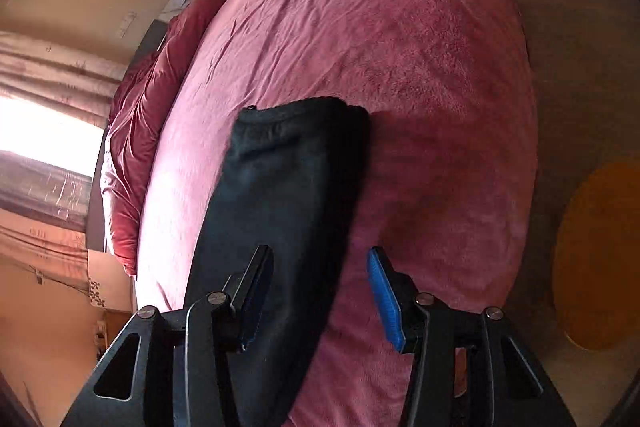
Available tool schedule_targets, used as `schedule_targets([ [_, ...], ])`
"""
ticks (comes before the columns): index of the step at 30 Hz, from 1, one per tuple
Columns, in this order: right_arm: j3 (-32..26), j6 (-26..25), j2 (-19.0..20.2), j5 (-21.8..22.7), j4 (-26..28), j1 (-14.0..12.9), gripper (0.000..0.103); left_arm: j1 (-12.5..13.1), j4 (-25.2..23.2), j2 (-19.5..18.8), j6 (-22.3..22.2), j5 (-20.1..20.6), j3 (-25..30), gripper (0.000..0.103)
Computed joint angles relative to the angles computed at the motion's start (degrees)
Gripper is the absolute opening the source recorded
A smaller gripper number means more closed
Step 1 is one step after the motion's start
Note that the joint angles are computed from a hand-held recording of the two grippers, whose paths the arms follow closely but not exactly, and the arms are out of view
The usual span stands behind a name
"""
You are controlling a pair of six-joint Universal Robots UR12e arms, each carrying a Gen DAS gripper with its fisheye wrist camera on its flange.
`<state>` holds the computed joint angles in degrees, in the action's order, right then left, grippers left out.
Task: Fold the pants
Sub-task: 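Grasp the leg cuff with the right tool and lift it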
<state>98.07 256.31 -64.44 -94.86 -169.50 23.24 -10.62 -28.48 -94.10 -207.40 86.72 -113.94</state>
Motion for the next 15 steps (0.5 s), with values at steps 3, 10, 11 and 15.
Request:
schedule_targets([
  [3,-0.4,0.6,1.2,0.4,-2.6,-0.3,0.05,-0.6,0.0,-0.6,-0.7,0.2,0.4,0.03],
  [10,-1.3,2.0,4.6,2.7,-10.8,-1.3,0.029,-2.6,-4.5,-2.5,-1.2,5.2,3.0,0.032],
  [11,-1.2,2.4,5.1,2.9,-12.4,-1.4,0.029,-2.9,-4.7,-2.7,-1.1,5.9,3.3,0.032],
  [15,-0.5,2.9,6.1,4.8,-17.5,-1.8,0.029,-4.0,-4.7,-3.5,-1.2,8.1,4.1,0.032],
])
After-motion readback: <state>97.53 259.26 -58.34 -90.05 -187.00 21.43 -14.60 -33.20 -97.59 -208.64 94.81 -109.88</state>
